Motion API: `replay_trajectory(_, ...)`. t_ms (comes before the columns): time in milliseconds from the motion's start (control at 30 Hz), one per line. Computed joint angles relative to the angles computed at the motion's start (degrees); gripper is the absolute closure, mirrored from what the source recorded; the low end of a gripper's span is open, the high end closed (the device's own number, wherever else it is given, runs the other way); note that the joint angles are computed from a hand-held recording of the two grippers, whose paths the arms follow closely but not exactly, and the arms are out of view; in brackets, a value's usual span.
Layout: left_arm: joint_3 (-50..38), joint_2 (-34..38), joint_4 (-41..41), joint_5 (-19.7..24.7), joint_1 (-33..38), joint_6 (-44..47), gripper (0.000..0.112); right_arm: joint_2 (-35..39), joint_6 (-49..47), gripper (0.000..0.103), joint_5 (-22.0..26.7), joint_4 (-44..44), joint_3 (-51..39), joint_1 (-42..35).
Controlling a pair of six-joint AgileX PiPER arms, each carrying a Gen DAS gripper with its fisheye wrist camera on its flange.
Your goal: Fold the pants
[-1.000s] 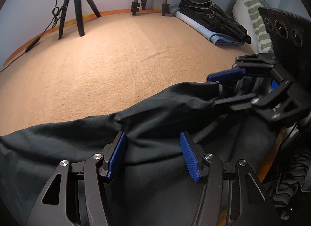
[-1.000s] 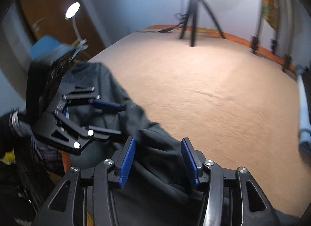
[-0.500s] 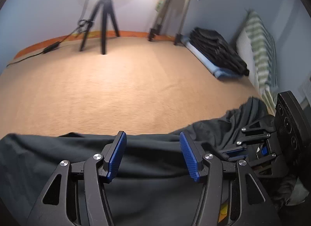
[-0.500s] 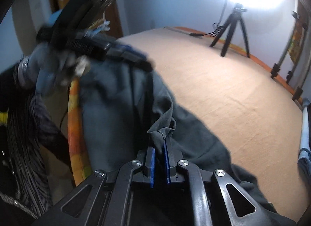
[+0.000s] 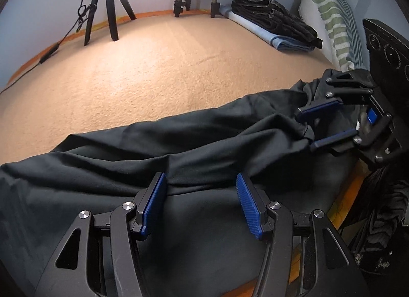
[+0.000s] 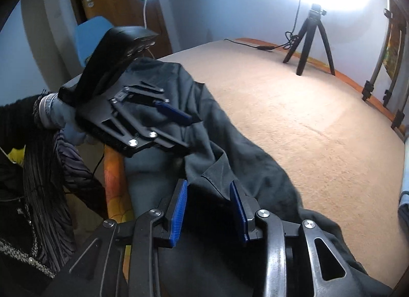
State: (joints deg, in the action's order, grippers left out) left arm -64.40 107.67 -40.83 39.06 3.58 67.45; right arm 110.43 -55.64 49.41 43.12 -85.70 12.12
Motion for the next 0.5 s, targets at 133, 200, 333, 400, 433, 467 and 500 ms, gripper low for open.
replay_trajectory(133, 0.4, 0.0, -0.1, -0.4, 0.0, 1.0, 0.056, 3.3, 3.6, 0.067, 0.0, -2.8, -3.8, 1.3)
replay_trajectory(200, 0.5, 0.0, -0.5, 0.0, 0.2, 1.2, 0.056, 5.8, 5.8, 0.066, 2.6, -2.6, -6.9, 0.9)
replay_trajectory(333, 0.7, -0.2, -0.8, 0.4, 0.6, 2.0, 0.056, 10.6, 7.8, 0.052, 7.7, 2.2, -12.3, -2.1)
replay_trajectory(400, 0.6, -0.4, -0.7, 0.8, 0.8, 2.1, 0.056, 11.7, 7.7, 0.07, 8.7, 4.2, -13.0, -2.9)
replay_trajectory(433, 0.6, -0.5, -0.7, 1.0, 1.0, 2.2, 0.056, 12.4, 7.4, 0.081, 10.4, 5.8, -13.8, -3.3)
replay_trajectory(467, 0.5, -0.6, -0.6, 1.2, 1.2, 2.1, 0.056, 12.6, 7.3, 0.085, 10.8, 6.5, -14.1, -3.3)
replay_trajectory(500, 0.4, -0.8, -0.4, 1.3, 1.4, 1.8, 0.056, 11.9, 6.0, 0.088, 10.2, 7.3, -13.0, -3.2)
